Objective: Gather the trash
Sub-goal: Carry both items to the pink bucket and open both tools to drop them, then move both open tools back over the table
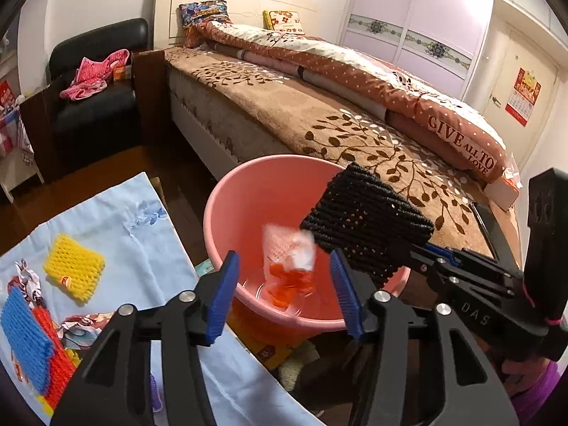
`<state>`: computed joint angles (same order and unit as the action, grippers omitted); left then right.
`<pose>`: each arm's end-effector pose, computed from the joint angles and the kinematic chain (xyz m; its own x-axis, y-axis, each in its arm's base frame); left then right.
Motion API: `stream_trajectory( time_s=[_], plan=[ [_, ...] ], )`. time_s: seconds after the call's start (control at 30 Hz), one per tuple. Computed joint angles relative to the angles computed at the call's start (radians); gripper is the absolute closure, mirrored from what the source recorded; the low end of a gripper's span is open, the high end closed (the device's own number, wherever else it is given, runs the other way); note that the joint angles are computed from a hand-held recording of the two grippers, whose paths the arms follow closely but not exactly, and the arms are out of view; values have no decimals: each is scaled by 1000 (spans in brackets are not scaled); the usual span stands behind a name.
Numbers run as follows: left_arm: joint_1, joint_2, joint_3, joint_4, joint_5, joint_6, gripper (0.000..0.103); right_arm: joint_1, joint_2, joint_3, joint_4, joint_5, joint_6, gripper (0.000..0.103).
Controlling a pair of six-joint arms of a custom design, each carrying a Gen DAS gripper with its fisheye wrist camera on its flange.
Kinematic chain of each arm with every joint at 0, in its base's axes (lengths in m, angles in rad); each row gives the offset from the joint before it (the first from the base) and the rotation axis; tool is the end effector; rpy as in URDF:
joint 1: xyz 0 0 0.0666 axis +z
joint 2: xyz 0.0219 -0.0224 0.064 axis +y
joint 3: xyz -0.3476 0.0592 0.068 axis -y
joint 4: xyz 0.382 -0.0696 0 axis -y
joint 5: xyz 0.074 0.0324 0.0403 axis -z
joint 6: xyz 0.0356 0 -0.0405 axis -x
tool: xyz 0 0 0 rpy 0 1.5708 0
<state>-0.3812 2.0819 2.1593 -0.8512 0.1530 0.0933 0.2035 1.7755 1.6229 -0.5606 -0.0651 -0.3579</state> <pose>0.6569 -0.2696 0.3536 -0.6896 0.1772 -0.7022 0.4064 0.8972 -0.1727 0.6062 0.1271 0.3272 -0.6877 0.2150 -0.6934 -0.0096 0.9524 0.3048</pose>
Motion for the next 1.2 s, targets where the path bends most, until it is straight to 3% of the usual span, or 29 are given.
stream_trajectory(
  time_s=[0.13, 0.4, 0.63, 1.0, 1.2],
  plan=[
    [1, -12, -15, 13, 2, -1, 49, -2, -1, -6, 8, 10, -9, 69],
    [3, -64, -84, 58, -13, 4, 49, 10, -15, -12, 14, 18, -13, 69],
    [5, -117, -156, 86, -86, 4, 49, 32, -31, -20, 22, 24, -3, 68],
    [24, -261, -378, 216, -210, -6, 49, 73, -53, -35, 64, -2, -5, 65],
    [52, -343, -495, 216, -213, 30, 49, 114, -60, -37, 80, -36, 18, 64]
  ],
)
